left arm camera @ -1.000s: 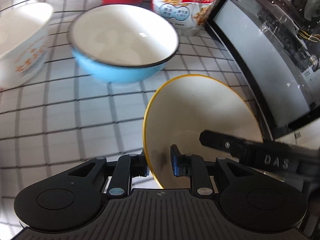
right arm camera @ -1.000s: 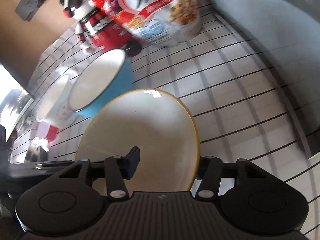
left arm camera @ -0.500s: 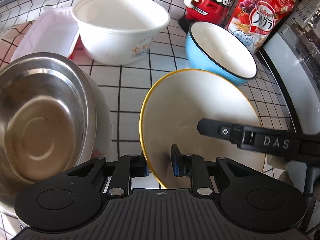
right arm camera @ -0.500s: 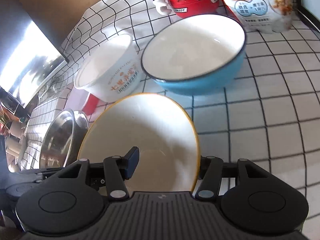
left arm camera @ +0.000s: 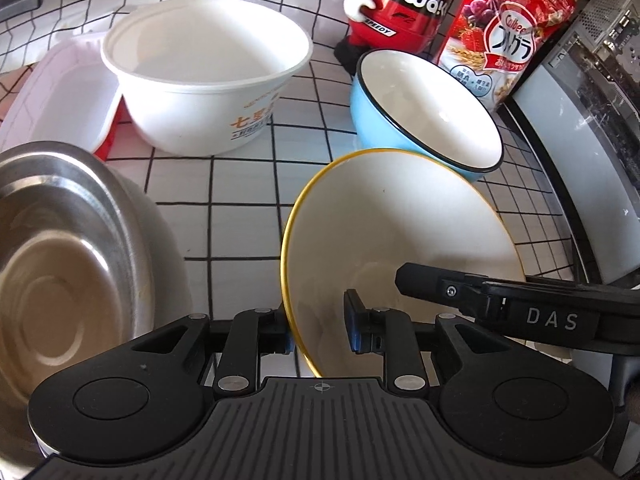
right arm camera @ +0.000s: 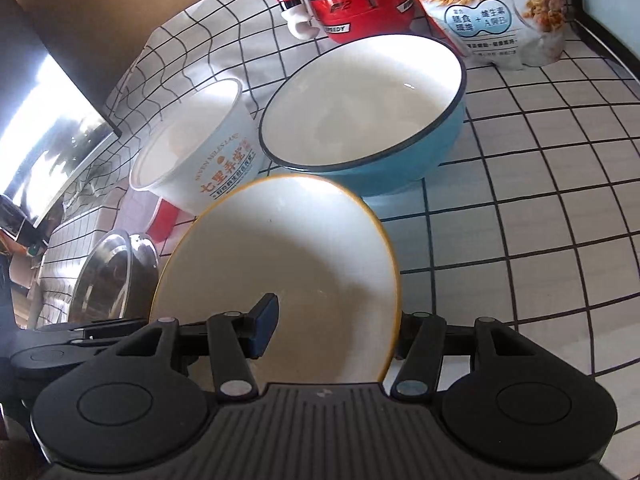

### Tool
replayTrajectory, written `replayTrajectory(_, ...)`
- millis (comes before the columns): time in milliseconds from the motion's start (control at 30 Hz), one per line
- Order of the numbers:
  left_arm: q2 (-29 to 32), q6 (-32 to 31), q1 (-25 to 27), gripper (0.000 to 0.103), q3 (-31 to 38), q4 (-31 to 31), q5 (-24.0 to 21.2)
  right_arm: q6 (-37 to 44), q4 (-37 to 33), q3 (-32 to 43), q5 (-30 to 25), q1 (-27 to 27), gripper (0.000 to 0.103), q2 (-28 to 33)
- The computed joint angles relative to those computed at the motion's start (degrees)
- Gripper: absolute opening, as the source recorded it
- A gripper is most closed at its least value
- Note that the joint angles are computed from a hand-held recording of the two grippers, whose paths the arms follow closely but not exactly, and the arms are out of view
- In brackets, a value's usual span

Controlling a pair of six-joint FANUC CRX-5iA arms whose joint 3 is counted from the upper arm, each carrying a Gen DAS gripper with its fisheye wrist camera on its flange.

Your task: Organize plates and bowls

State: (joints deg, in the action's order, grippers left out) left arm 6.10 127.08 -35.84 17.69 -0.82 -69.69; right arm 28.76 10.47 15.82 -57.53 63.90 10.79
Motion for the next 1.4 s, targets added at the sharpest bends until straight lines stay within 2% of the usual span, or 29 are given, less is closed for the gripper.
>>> replayTrajectory(300,-0.2,-1.6,0.6,0.024,-1.0,1.4,1.8,-1.4,1.4,-0.4,-0.8,0.1,0.055,-0.2)
replayTrajectory(667,-2.0,-0.5,0.8,0.024,-1.9,2.5,1.2,-2.8,5.4,-1.7,-1.6,1.8,0.059,-1.9)
replayTrajectory(1100,0.4,0.6,-1.2,0.029,3.7,-2.1,-3.1,-2.9,6.3,-1.4,-1.5,2.1,0.061,-1.5)
replayTrajectory(1400,0.3,0.5,-1.2,0.029,3.4,-1.9,-3.5,-4.0,6.3,-2.7,-1.1,2.6,0.061,-2.5)
